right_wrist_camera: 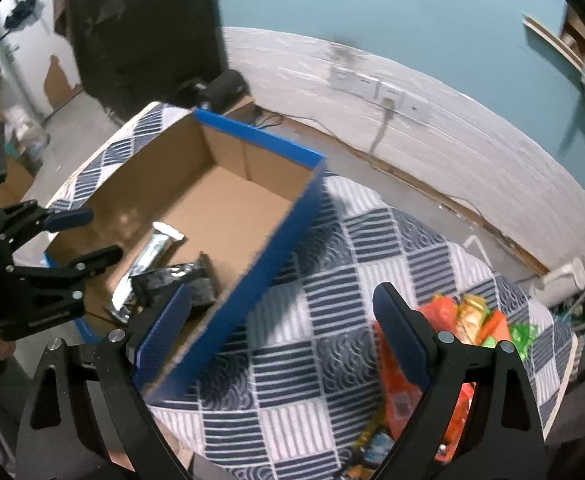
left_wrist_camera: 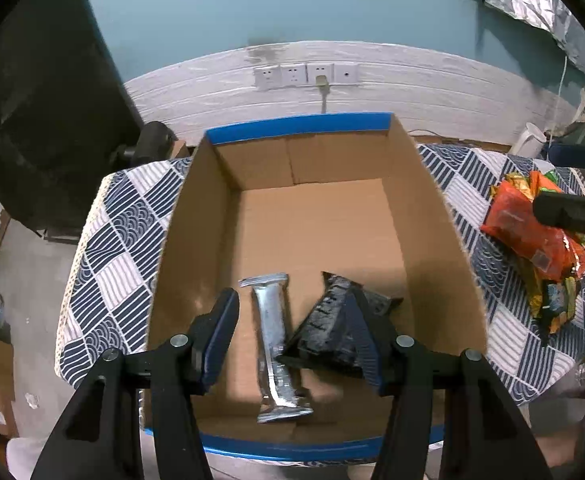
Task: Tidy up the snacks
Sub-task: 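Lower the black chip bag into the box and open the right gripper, then grasp the red bag with the left gripper while the right grasps the orange chip bag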
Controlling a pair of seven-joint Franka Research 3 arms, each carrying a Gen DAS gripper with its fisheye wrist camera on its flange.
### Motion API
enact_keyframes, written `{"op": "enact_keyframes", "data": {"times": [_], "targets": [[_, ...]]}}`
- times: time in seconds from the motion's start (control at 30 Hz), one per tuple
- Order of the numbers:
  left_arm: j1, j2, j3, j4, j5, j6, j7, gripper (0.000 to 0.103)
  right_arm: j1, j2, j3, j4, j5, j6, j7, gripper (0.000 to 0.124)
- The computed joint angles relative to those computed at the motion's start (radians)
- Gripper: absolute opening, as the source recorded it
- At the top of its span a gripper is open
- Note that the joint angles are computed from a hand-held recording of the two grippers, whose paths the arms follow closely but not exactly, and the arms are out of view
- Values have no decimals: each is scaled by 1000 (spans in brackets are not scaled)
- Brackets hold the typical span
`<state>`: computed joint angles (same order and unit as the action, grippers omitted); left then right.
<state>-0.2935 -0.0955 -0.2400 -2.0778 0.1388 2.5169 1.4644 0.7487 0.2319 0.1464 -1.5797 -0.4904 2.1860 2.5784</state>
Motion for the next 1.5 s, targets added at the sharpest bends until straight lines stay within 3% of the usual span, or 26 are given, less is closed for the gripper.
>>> {"op": "enact_keyframes", "data": {"times": [0.33,0.73,1.0,1.1,1.37,1.5], "targets": [[-38,20,-31,49,10,-17,1,61,-71,-186,35,-228,-19,-11,101,92],[-97,98,-72,159,79,-79,-31,65,-181,-371,105,-447,16,-8,138,92],[-147,175,-95,264,103,-116,-27,74,-250,-458,112,-525,138,-55,51,92],[-166,219,-101,313,108,-155,-15,74,-275,-481,110,-556,174,-55,31,92],[-211,371,-105,546,67,-351,6,74,-323,-515,87,-606,307,-61,-84,92],[-244,442,-96,647,92,-425,4,79,-338,-516,79,-626,357,-47,-129,92]]}}
